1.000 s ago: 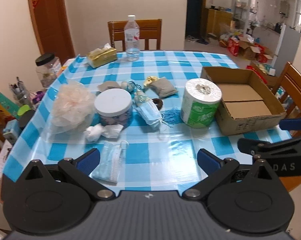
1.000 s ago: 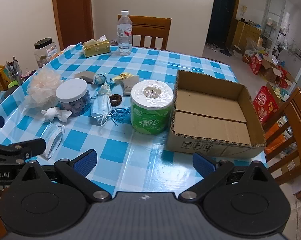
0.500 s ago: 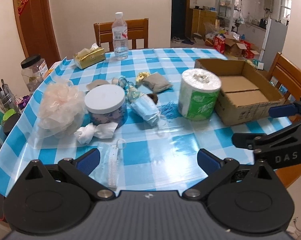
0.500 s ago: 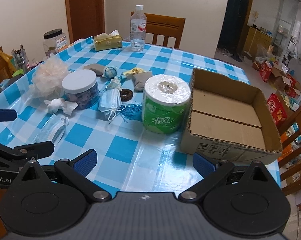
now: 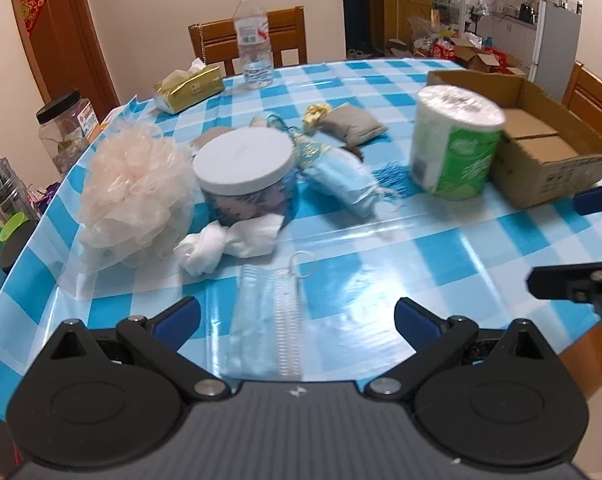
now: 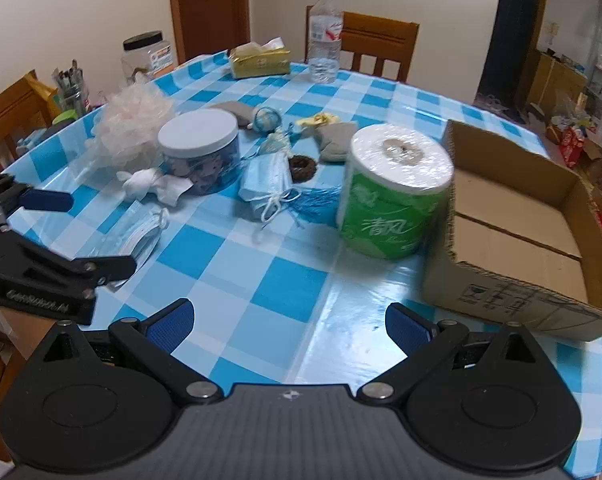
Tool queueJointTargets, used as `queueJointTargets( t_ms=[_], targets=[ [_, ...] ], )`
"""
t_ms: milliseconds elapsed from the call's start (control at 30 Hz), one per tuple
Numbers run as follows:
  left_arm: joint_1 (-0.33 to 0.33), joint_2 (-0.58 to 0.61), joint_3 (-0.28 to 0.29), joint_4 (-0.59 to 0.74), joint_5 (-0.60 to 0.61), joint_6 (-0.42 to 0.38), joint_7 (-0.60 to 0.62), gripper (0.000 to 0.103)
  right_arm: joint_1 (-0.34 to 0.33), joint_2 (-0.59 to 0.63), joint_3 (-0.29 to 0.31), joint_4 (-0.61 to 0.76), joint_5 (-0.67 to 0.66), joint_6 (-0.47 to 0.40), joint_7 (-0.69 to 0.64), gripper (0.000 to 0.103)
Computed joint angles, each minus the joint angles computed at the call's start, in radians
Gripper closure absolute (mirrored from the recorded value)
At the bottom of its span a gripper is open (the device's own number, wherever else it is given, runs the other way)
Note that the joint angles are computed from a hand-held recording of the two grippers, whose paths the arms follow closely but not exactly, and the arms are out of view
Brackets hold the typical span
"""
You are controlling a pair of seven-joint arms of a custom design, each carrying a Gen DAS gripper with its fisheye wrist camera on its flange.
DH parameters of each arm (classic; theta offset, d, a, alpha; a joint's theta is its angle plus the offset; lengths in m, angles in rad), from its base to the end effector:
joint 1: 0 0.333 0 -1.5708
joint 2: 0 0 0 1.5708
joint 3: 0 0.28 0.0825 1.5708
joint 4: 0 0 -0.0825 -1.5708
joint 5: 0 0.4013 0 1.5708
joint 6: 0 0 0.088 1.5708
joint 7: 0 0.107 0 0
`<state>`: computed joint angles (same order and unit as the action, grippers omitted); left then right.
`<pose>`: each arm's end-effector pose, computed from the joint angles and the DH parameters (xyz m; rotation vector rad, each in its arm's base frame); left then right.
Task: Organize soft objects
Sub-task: 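Grasp the blue face mask with the left gripper, then grasp the second blue face mask with the right gripper while the left holds its mask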
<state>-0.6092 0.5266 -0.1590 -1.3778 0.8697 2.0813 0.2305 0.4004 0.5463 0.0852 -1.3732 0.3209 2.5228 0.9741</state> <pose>0.5653 -0.4627 0.4079 -1.9279 1.5270 -0.4623 0.6746 0.3371 0.4321 -2.3429 0.8812 -0.3197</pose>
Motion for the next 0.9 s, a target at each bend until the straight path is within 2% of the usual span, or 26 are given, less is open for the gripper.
queueJointTargets(
  t_ms=[167, 333, 567, 667, 733, 833, 900],
  targets=[
    [0.032, -0.007, 0.0, -0.046, -0.019, 0.038, 0.005, 0.006, 0.01, 0.025, 0.001, 0.032, -0.006, -0.031, 0.015, 0.0],
    [0.064, -0.01, -0.002, -0.085, -0.039, 0.094, 0.003, 0.017, 0.027, 0.045, -0.008, 0.054, -0.029, -0.045, 0.034, 0.0],
    [0.083, 0.003, -0.001, -0.097, -0.069, 0.125, 0.005, 0.03, 0.045, 0.076, -0.016, 0.097, -0.062, -0.071, 0.07, 0.0],
    [0.087, -0.003, -0.002, -0.11, -0.083, 0.129, -0.01, 0.043, 0.048, 0.088, -0.013, 0.114, -0.066, -0.077, 0.071, 0.0],
    [0.095, -0.019, -0.003, -0.136, -0.089, 0.159, -0.035, 0.056, 0.049, 0.096, -0.01, 0.125, -0.067, -0.079, 0.067, 0.0],
    [0.096, -0.025, -0.005, -0.143, -0.083, 0.162, -0.041, 0.065, 0.055, 0.119, -0.011, 0.157, -0.073, -0.09, 0.068, 0.0],
    [0.094, -0.027, -0.005, -0.143, -0.079, 0.153, -0.04, 0.067, 0.06, 0.136, -0.01, 0.178, -0.078, -0.091, 0.062, 0.0]
  ],
)
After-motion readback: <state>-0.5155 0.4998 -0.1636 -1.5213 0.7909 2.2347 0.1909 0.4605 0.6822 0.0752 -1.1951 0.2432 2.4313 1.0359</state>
